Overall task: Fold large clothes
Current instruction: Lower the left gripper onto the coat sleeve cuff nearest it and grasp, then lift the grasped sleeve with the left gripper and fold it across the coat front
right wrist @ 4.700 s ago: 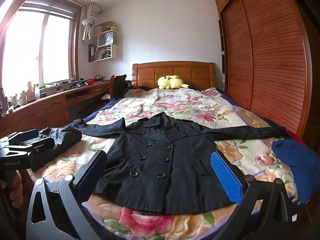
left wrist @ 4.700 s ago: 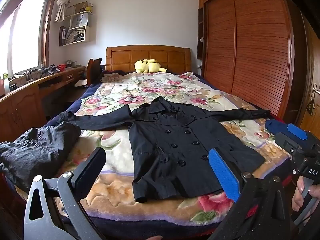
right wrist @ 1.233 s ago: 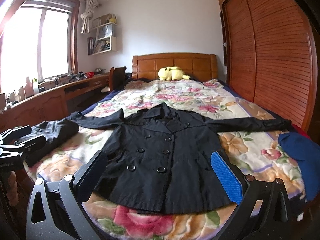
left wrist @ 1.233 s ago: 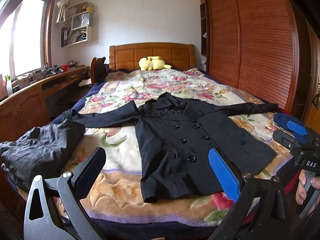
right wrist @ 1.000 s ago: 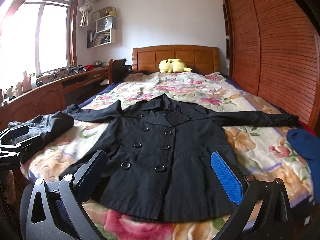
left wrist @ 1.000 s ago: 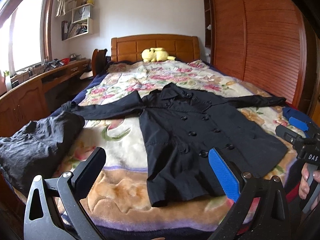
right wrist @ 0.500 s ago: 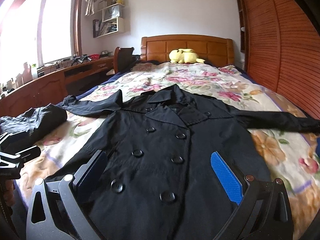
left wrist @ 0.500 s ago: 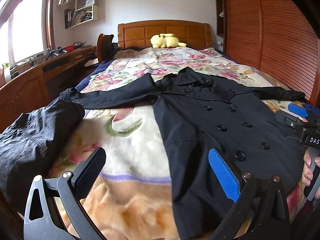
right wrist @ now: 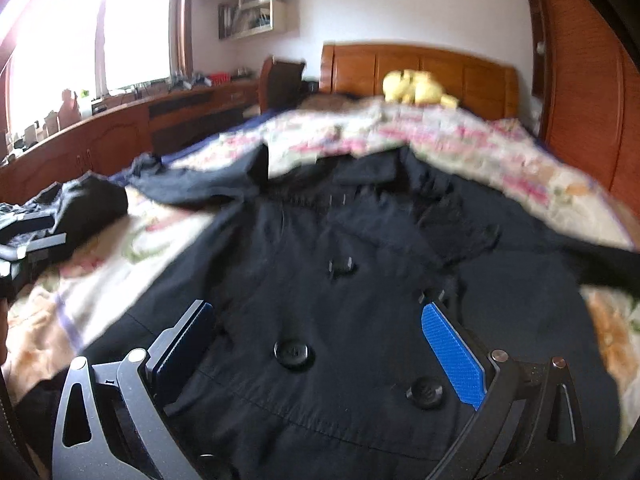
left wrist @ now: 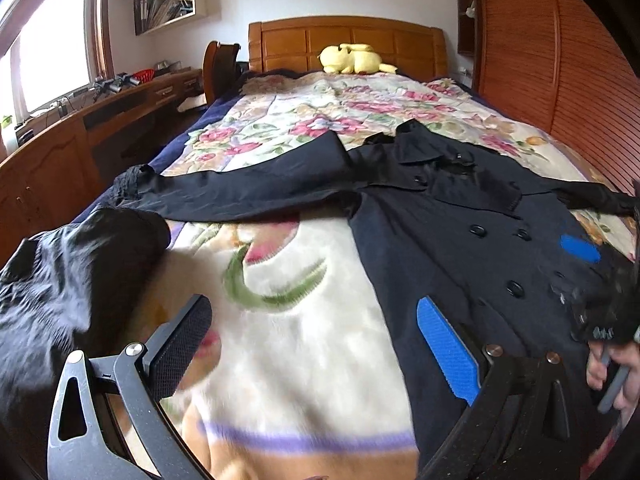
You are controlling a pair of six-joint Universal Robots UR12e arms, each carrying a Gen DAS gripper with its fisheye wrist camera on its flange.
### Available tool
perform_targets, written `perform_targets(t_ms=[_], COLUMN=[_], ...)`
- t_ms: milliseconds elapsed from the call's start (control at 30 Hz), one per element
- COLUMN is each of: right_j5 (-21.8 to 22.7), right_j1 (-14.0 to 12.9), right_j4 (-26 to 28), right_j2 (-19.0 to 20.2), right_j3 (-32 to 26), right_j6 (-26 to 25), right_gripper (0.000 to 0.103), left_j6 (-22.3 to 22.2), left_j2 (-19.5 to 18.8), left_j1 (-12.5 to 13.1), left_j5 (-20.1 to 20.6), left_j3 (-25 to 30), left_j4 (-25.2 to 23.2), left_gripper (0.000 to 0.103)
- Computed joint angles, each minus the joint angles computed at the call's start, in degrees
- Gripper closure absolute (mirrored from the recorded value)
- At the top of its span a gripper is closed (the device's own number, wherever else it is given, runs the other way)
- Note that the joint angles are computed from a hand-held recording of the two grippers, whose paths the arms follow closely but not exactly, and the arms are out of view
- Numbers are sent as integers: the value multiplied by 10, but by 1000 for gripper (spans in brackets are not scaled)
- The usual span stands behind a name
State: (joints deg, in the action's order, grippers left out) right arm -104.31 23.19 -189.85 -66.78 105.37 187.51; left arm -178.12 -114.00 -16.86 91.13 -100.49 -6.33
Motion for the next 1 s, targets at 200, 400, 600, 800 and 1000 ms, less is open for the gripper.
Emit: perform_targets(t_ms=[200, 400, 600, 800, 1000], right_j5=[0, 3, 12, 14, 12], right_j1=[-1, -2, -6, -7, -7], right_j4=[10, 40, 57, 56, 53], right_j2=[-8, -9, 1, 3, 5], right_j3=[15, 5, -16, -18, -19], right_j6=[2, 0, 3, 4, 3], right_gripper=[0, 0, 0, 0, 0], left_j6=[6, -5, -43, -87, -118], left_j2=[-42, -83, -121, -141, -147], left_j1=[9, 18, 28, 37, 47], left_j5=[-6, -9, -10, -14, -38], left_j3=[66, 130, 183, 217, 233], left_j4=[-57, -93, -130, -157, -165], left_gripper=[0, 0, 0, 11, 21])
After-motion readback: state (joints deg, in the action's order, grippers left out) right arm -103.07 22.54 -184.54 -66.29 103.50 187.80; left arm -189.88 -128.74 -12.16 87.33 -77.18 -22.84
